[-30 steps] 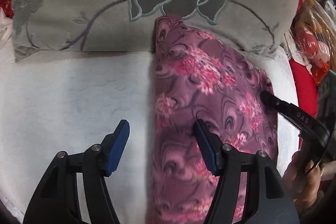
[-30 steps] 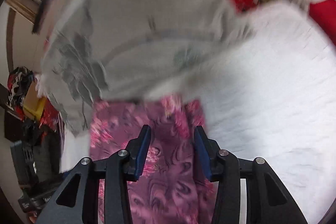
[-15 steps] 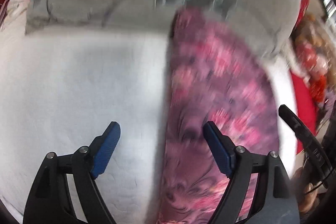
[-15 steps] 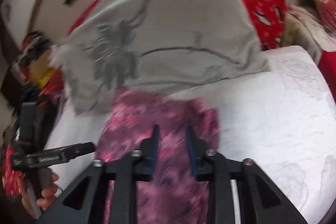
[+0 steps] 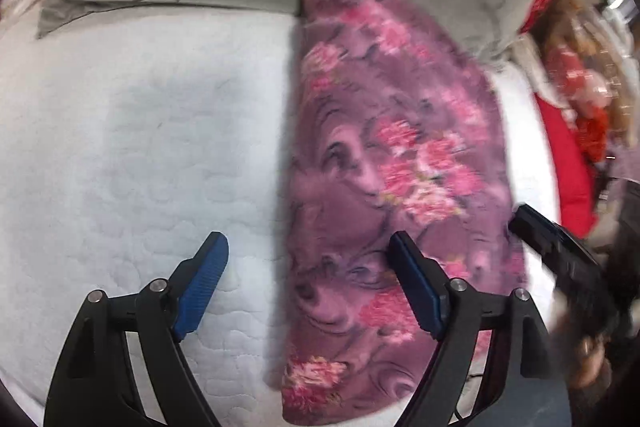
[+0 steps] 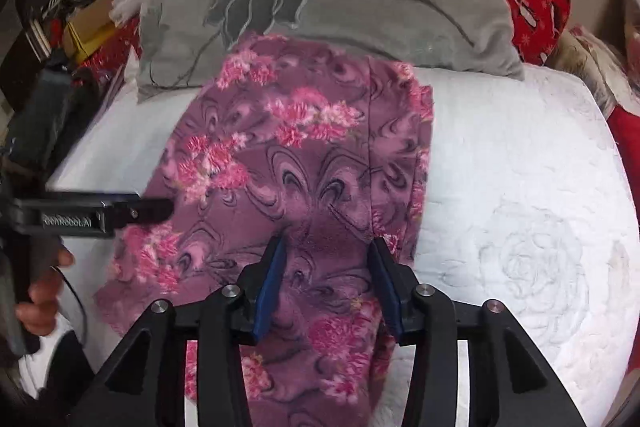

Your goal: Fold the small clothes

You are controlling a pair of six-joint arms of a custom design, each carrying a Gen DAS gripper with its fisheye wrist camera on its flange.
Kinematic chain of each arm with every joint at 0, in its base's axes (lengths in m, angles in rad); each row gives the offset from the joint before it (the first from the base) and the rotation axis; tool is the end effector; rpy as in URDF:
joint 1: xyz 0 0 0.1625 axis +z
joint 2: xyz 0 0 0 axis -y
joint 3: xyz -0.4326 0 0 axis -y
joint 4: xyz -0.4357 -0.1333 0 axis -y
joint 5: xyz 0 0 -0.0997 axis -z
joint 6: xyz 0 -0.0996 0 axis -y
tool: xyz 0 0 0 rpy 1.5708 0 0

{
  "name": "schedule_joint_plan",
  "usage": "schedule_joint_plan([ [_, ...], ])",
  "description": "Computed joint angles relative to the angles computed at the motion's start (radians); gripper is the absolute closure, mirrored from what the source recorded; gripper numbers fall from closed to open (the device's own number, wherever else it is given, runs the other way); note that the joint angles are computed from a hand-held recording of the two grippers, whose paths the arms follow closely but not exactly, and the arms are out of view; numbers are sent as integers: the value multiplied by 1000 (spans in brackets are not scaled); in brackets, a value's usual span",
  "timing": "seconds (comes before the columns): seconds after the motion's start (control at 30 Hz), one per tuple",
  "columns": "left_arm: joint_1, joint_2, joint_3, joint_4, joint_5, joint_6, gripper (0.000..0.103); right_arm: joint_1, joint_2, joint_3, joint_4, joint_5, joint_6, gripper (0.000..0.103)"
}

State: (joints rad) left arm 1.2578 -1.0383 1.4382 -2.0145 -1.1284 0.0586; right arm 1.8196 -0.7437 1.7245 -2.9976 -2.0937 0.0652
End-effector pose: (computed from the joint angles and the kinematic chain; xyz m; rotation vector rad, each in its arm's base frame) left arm -0.0557 -0.7435 0.2800 0.4866 2.6609 -0.1359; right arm 0.2504 -0.6462 0.0585 0.0816 -2.6152 0.6942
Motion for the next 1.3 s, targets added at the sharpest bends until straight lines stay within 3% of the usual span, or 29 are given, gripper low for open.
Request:
schedule_joint_plan([
  [0.13, 40, 47, -109, 92, -135, -29, 20, -70, -68, 50, -87, 111, 188, 46],
  [0.23, 65, 86, -161, 196, -231, -80, 20, -132, -63, 59, -99, 242, 281, 46],
  [0.3, 58, 89, -144, 179, -240, -97, 19, -146, -37, 54, -118, 284, 301, 45],
  [0.37, 58, 78, -146, 178, -260, -83, 19, -153, -4, 56, -214, 323, 281, 44],
  [0.43, 49, 77, -144, 176, -255, -108, 20, -154, 13, 39, -218, 350, 294, 44],
  [0.47, 43, 85, -143, 165, -251, -116, 27, -142, 25, 22, -204, 318, 285, 44],
  [0.5, 37, 86, -139, 153, -231, -121, 40, -132, 33, 5, -181, 290, 273, 44],
  [0.6, 31, 98, -129, 123, -218, -133, 65, -110, 36, -14, -145, 226, 233, 66],
  [0.67, 29, 88, -126, 118, -211, -130, 74, -99, 39, -17, -155, 208, 210, 73],
  [0.93, -22, 13, -34, 48, -153, -74, 77, -27, 30, 1, -209, 104, 222, 77],
  [1.3, -21, -125, 41, 6, -74, -36, 77, 88, 83, -58, -185, 68, 260, 78],
])
